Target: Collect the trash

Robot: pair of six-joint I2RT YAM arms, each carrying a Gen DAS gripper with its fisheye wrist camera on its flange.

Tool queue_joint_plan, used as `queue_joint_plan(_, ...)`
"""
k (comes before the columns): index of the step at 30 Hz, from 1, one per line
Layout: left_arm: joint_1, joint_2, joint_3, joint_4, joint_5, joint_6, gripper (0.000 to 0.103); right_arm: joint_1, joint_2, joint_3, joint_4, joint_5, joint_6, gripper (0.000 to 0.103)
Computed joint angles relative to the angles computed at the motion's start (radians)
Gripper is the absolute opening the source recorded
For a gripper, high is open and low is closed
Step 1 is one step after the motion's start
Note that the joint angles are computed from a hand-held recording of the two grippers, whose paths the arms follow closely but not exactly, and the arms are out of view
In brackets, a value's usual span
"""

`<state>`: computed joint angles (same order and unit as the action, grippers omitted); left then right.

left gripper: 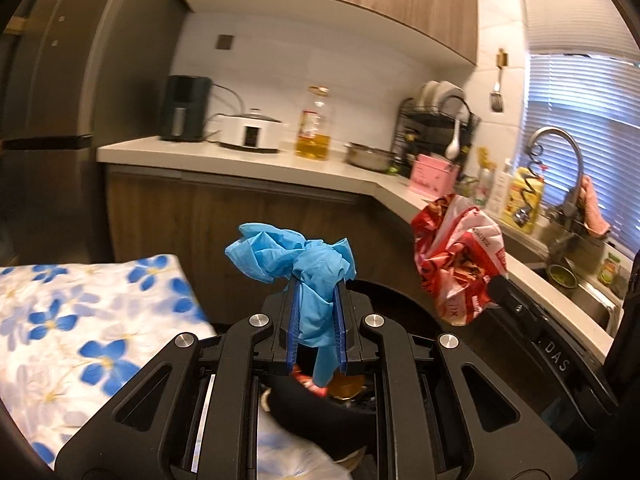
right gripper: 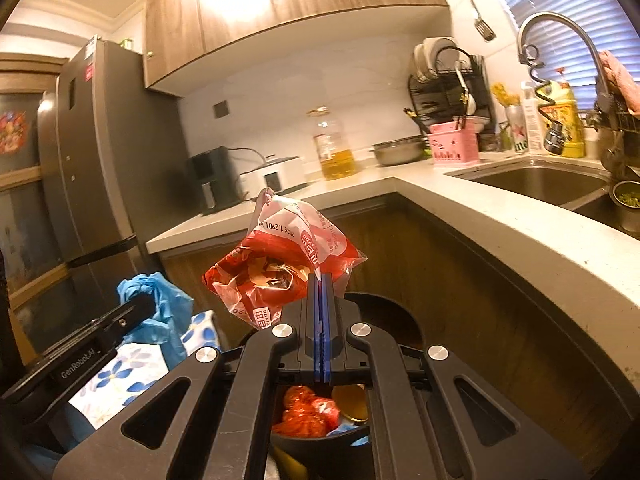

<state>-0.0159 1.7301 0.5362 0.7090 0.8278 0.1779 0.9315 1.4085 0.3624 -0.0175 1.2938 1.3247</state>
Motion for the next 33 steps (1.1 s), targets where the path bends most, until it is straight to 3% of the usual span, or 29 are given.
queue_joint_plan(5,-0.079,0.031,-0.003,0.061,-0.039,-0.014,0.014,-0.023,-0.035,-0.049,0.045,0.000,-0.031,0.002)
queue_joint_plan(11,-0.126,0.084,0.022,0.090,-0.062,-0.021,0.019,-0.086,-0.045,-0.115,0.268,-0.047,-0.205,0.002)
queue_joint_plan(13,-0.133,0.100,0.038,0.081,-0.064,-0.019,0.039,-0.104,-0.040,-0.131,0.321,-0.066,-0.236,0.003)
queue_joint_plan(15,-0.131,0.119,0.048,0.093,-0.051,-0.029,0.051,-0.125,-0.032,-0.145,0.376,-0.090,-0.268,0.004)
queue_joint_plan(20,-0.115,0.137,0.061,0.095,-0.048,-0.051,0.066,-0.165,-0.010,-0.160,0.457,-0.145,-0.313,0.013)
queue_joint_plan(22,-0.100,0.141,0.062,0.104,-0.051,-0.065,0.072,-0.162,0.002,-0.161,0.471,-0.147,-0.316,0.026)
queue_joint_plan(26,-0.062,0.131,0.050,0.110,-0.064,-0.072,0.076,-0.132,-0.005,-0.138,0.380,-0.123,-0.255,0.029)
queue_joint_plan(29,-0.035,0.114,0.034,0.109,-0.082,-0.058,0.080,-0.086,-0.012,-0.095,0.238,-0.087,-0.166,0.044)
queue_joint_plan(30,-0.024,0.106,0.024,0.112,-0.090,-0.051,0.081,-0.070,-0.009,-0.075,0.183,-0.073,-0.134,0.054)
queue_joint_plan(31,-0.012,0.097,0.016,0.114,-0.095,-0.047,0.083,-0.038,0.004,-0.036,0.074,-0.049,-0.058,0.064)
queue_joint_plan(33,0.024,0.079,-0.003,0.112,-0.094,-0.039,0.085,0.016,0.033,0.031,-0.104,-0.021,0.077,0.073)
